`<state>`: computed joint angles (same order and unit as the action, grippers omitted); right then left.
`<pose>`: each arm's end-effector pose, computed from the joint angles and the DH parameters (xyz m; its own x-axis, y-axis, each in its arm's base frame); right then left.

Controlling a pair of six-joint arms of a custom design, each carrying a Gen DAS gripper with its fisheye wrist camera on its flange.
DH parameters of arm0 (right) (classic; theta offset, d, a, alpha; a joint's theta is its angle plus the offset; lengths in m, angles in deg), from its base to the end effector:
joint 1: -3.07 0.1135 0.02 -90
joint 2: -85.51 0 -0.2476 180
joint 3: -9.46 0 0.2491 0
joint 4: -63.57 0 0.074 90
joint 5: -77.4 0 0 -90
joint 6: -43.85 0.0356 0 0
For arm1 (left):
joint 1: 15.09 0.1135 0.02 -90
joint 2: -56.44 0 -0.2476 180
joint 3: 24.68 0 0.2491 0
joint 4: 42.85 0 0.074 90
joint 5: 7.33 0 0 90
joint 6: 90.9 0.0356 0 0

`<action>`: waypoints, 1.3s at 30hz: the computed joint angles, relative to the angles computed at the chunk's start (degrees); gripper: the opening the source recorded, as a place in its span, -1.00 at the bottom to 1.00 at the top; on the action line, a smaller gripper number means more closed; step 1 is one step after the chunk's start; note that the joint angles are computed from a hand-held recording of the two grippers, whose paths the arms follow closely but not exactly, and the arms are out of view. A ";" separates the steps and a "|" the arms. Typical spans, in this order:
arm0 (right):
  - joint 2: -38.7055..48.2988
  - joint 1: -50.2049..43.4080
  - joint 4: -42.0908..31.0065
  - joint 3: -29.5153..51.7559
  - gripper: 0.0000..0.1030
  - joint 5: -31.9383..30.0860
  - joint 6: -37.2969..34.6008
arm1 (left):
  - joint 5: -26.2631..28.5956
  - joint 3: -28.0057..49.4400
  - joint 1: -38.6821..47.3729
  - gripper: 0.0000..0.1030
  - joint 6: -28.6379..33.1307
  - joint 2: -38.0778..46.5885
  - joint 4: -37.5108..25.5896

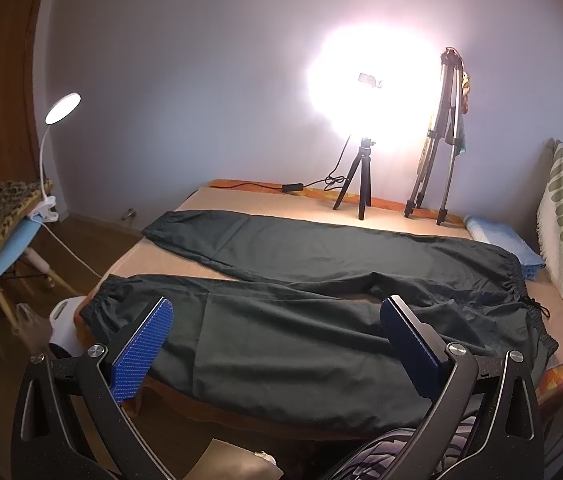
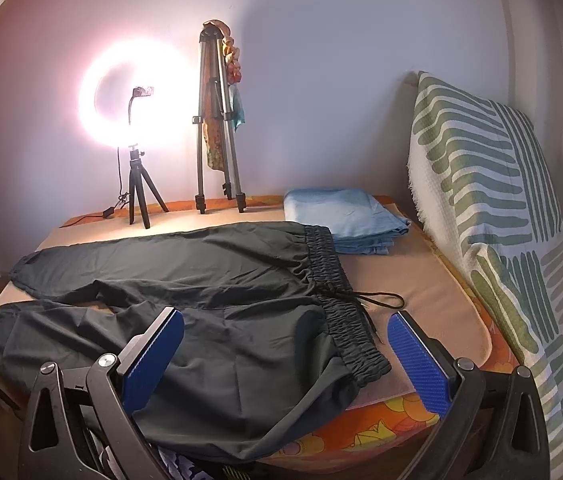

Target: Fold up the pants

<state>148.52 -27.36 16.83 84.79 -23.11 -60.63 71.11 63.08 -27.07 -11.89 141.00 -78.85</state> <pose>0.2110 -0.1164 0.3257 -0.5640 0.0462 -0.8245 0.2347 0.9662 -0.1064 0.3309 -0.0629 0.3149 -0.5275 -0.0790 -0.8458 -0.0631 0.9966 -0.0537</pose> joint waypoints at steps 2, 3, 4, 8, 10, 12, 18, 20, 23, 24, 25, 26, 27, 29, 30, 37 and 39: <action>-0.12 -0.03 -0.09 -0.07 1.00 -0.06 -0.19 | -0.07 -0.42 -0.01 1.00 -0.17 -0.24 0.12; -0.16 0.00 -0.18 -0.04 1.00 -0.07 -0.23 | -0.02 -0.55 0.05 1.00 -0.26 -0.31 0.12; -0.18 0.04 -0.15 -0.05 0.99 -0.04 -0.12 | 0.01 -0.69 0.10 1.00 -0.30 -0.37 0.13; 0.00 0.37 -0.17 0.15 0.99 0.30 0.08 | 0.20 -0.44 0.28 1.00 -0.30 -0.15 -0.09; -0.04 0.80 -0.19 0.12 0.99 0.59 0.28 | 0.22 -0.40 0.25 1.00 -0.38 -0.10 -0.04; -0.10 1.13 -0.32 0.12 0.99 0.77 0.54 | 0.25 -0.35 0.20 1.00 -0.42 -0.06 -0.06; -0.44 1.29 -0.54 -0.25 0.99 0.35 0.50 | 0.45 -0.16 0.32 1.00 -0.43 -0.01 -0.40; -0.41 1.03 -0.82 -0.08 0.99 -0.16 0.53 | 0.54 0.04 0.38 1.00 -0.60 0.09 -0.65; -0.30 0.95 -0.71 -0.04 0.99 -0.05 0.51 | 0.68 0.26 0.51 1.00 -0.57 0.24 -0.88; -0.23 0.86 -0.80 0.04 0.99 -0.17 0.50 | 0.66 0.27 0.54 1.00 -0.57 0.24 -0.91; -0.18 0.75 -0.87 0.11 0.99 -0.32 0.50 | 0.64 0.28 0.54 1.00 -0.60 0.22 -0.92; -0.21 0.72 -0.94 0.14 0.99 -0.36 0.54 | 0.71 0.32 0.53 1.00 -0.58 0.29 -0.91; -0.21 0.72 -0.88 0.09 0.99 -0.34 0.51 | 0.62 0.30 0.50 1.00 -0.60 0.28 -0.92; -0.17 0.68 -0.94 0.15 0.99 -0.41 0.50 | 0.69 0.25 0.53 1.00 -0.53 0.25 -0.82; -0.17 0.68 -0.94 0.15 0.99 -0.41 0.50 | 0.69 0.25 0.53 1.00 -0.53 0.25 -0.82; -0.07 0.69 -0.90 0.16 0.99 -0.54 0.60 | 0.75 0.33 0.52 1.00 -0.54 0.36 -0.92; -0.07 0.77 -0.94 0.11 0.99 -0.46 0.65 | 0.71 0.23 0.45 1.00 -0.57 0.29 -0.85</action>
<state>148.45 -26.58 15.89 84.90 -23.57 -59.98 71.82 63.31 -26.62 -12.46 141.28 -79.70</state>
